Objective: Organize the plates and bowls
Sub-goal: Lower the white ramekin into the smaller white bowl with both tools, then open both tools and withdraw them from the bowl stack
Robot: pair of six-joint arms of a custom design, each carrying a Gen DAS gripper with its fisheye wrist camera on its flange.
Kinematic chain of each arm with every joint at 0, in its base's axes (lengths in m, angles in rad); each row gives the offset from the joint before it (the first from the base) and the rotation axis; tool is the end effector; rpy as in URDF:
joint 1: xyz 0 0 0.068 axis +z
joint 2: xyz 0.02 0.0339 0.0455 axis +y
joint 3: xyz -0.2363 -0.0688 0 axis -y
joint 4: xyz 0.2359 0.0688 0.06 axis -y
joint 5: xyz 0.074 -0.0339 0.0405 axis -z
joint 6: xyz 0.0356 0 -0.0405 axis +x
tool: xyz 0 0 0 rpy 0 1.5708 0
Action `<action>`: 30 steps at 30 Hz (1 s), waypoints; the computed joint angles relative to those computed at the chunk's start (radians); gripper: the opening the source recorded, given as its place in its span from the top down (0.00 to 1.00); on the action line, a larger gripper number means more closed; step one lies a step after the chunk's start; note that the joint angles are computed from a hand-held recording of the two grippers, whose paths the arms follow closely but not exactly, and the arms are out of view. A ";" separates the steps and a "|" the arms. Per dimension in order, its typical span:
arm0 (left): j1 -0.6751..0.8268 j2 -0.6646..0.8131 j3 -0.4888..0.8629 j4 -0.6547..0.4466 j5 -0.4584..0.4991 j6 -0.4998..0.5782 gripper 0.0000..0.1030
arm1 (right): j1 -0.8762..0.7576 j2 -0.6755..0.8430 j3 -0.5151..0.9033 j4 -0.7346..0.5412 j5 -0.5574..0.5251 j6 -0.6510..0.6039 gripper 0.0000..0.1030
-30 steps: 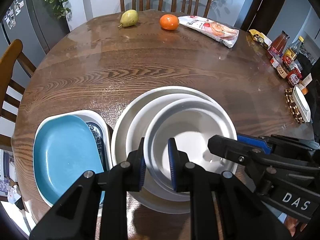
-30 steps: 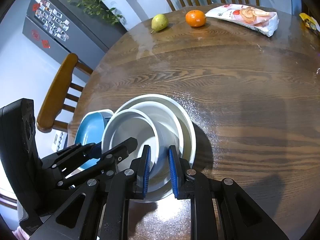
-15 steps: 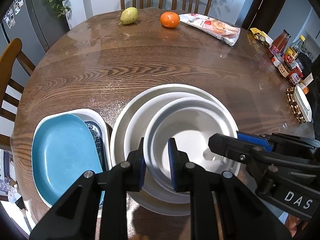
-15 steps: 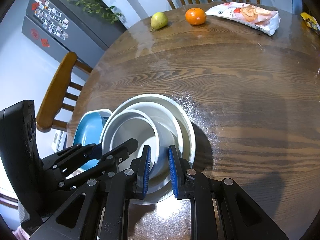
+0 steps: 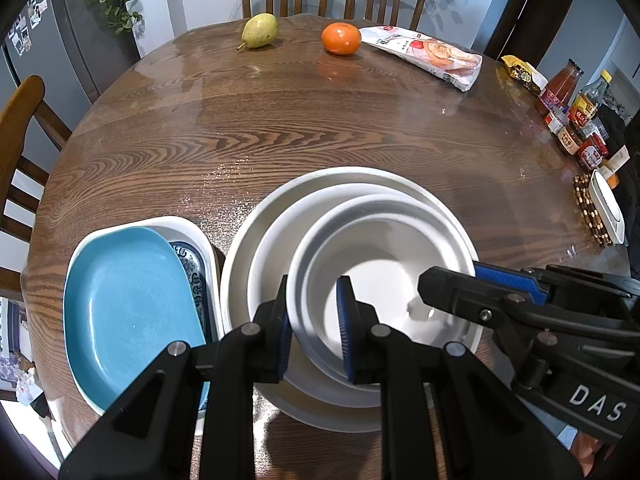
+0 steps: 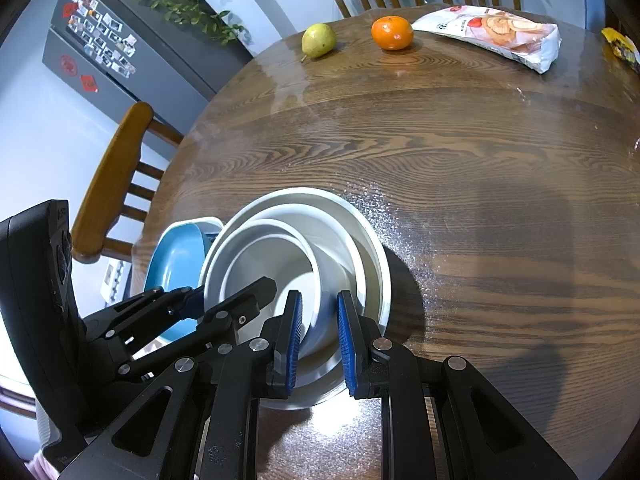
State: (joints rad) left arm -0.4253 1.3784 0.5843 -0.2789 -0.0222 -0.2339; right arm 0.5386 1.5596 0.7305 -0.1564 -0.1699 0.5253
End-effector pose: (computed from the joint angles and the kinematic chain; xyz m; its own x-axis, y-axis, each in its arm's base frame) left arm 0.2147 -0.0964 0.1230 -0.8719 0.1406 -0.4690 0.2064 0.9742 -0.0917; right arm 0.2383 0.1494 0.1255 -0.9128 0.0303 -0.4073 -0.1479 0.9049 0.3990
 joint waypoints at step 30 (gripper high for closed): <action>-0.014 -0.055 -0.014 -0.018 -0.021 -0.025 0.79 | -0.004 -0.024 0.008 -0.023 0.013 -0.017 0.80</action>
State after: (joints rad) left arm -0.4392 1.3233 0.5699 -0.2969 -0.0434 -0.2591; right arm 0.5351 1.5353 0.7382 -0.1796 -0.1570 0.5079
